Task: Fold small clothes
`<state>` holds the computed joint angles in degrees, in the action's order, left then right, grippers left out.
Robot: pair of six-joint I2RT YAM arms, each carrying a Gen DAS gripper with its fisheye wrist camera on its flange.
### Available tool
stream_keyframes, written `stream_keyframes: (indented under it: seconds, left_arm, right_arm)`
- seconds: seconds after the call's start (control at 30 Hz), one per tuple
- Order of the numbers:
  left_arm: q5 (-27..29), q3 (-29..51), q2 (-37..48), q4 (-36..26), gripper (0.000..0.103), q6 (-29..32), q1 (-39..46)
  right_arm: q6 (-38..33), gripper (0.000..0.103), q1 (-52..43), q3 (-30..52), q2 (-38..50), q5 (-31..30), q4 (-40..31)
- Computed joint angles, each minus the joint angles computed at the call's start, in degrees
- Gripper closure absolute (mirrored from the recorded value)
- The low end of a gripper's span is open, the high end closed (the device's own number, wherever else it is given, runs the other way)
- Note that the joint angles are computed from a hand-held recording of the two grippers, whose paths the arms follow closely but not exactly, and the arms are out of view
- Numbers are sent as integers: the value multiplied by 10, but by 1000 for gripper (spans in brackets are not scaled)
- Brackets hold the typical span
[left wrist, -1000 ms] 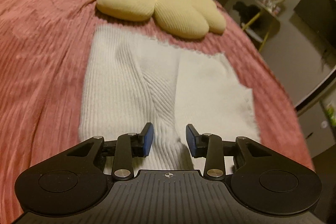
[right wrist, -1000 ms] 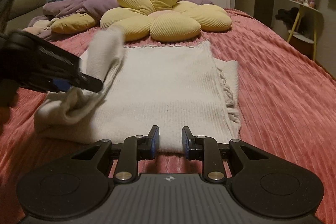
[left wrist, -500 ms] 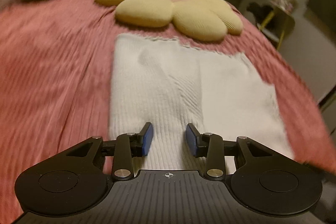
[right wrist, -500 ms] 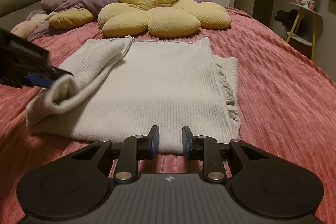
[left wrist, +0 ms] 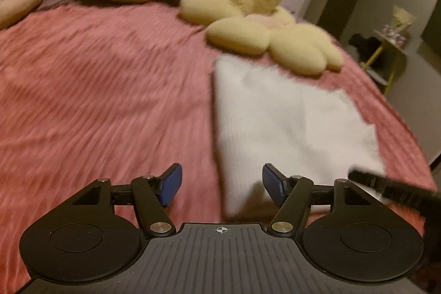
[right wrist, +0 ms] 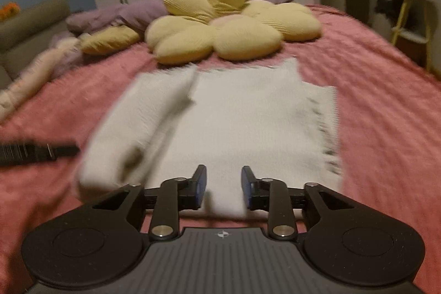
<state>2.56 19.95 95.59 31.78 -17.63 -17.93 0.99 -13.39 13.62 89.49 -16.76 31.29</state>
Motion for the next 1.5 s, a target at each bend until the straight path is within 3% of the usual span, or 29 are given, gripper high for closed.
stream_keyframes:
  seconds: [0.07,0.13,0.33,0.47,0.6,0.7,0.73,0.77,0.87,1.13,1.27,1.37,1.43,1.5]
  left_arm:
    - [13,1,14,1,33,0,8]
    - [21,2,25,7,32,2,11]
    - [24,14,66,22,32,5,4]
    - [31,15,85,38,30,4,4]
    - [19,19,91,39,29,6,-8]
    - [14,20,90,37,29,-2,-13]
    - [13,20,87,34,29,-3,-14]
    - [15,18,81,31,29,-2,-14]
    - [17,15,66,21,28,-1,-15]
    - [12,29,49,-1,25,-11,-45]
    - [19,68,90,-14,25,-11,-67]
    - [12,103,122,-39,25,-17,-83]
    - [0,108,124,-43,25,-15,-91]
    - [0,109,124,-45,25,-15,-93]
  right_arm:
    - [38,62,-11,35,23,-80,-26]
    - [81,59,-15,79,67,-141,-48]
    - [147,57,-4,176,165,-206,-91]
    - [179,39,-23,209,200,-246,-101]
    - [199,30,-35,239,234,-291,-119]
    - [179,31,-1,249,231,-250,-129]
    - [172,46,12,252,229,-230,-131]
    - [165,72,22,254,226,-213,-134]
    - [144,84,36,259,225,-189,-134]
    - [33,87,56,138,73,5,-44]
    - [-10,87,29,121,85,64,-37]
    - [-12,86,-4,138,137,49,-47]
    - [-8,82,-19,141,155,20,-30]
    - [6,78,-47,153,150,-36,-61]
